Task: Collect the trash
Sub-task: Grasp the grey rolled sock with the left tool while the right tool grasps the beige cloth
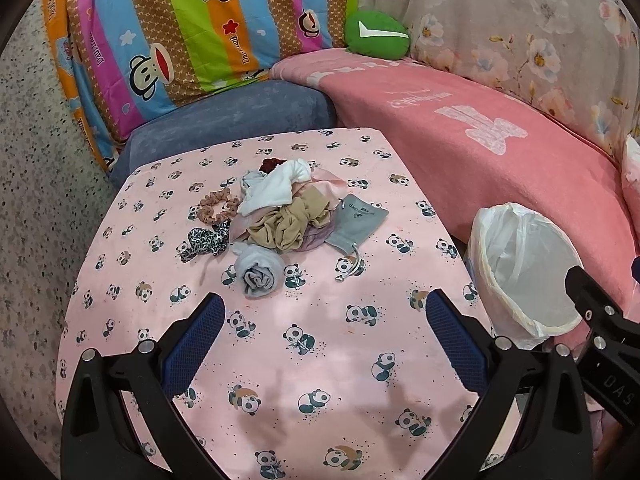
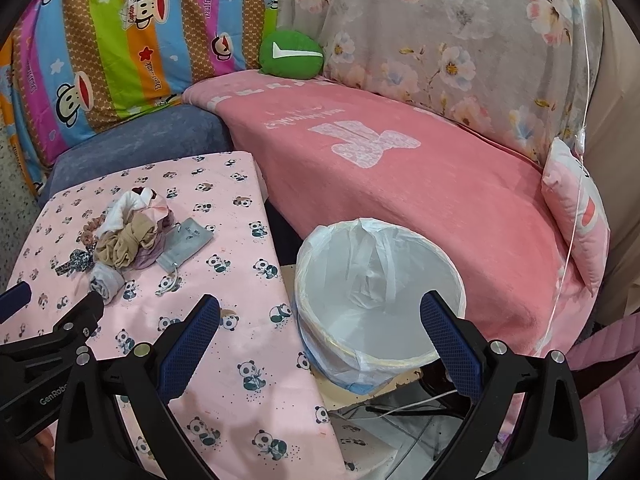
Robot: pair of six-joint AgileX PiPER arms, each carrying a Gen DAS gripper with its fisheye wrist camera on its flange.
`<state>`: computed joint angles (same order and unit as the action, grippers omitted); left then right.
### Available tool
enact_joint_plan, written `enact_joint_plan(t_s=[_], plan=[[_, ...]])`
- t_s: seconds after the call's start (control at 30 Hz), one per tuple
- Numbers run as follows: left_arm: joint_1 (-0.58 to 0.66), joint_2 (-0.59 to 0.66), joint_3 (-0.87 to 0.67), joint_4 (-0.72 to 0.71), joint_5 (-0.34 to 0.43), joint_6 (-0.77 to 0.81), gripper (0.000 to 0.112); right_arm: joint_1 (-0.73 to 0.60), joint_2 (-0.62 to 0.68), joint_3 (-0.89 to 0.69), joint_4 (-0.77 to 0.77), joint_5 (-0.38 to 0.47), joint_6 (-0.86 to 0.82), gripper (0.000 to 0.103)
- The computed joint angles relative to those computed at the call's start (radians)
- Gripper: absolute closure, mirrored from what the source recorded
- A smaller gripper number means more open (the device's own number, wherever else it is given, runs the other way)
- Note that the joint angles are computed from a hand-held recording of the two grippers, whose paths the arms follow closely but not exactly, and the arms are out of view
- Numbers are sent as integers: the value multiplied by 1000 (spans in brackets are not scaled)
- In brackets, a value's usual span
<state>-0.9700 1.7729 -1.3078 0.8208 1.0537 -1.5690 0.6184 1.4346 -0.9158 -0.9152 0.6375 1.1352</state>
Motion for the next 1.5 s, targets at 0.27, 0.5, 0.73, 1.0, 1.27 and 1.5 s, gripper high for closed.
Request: enact_joint_plan(t_s=[0.27,0.5,0.73,1.0,1.27,1.5], plan=[[63,-66,131,33,-97,-62,16,43,57,-37,-45,11,79,5],[164,-107,254,25,-180,-74,16,70,133,-79,-75,-14,143,5],[287,-137,377,51,-333,-70,16,87,227,-145,-86,-50,179,5],[422,-105,422,40,-563,-12,16,104,361,-271,-36,-77,136,5],[510,-4,350,-118,-691,180,17,108,492,-434,76,-71,31,5],[578,2,386,-333,-800,428,42,107,571,-536,194,-90,-80,5]])
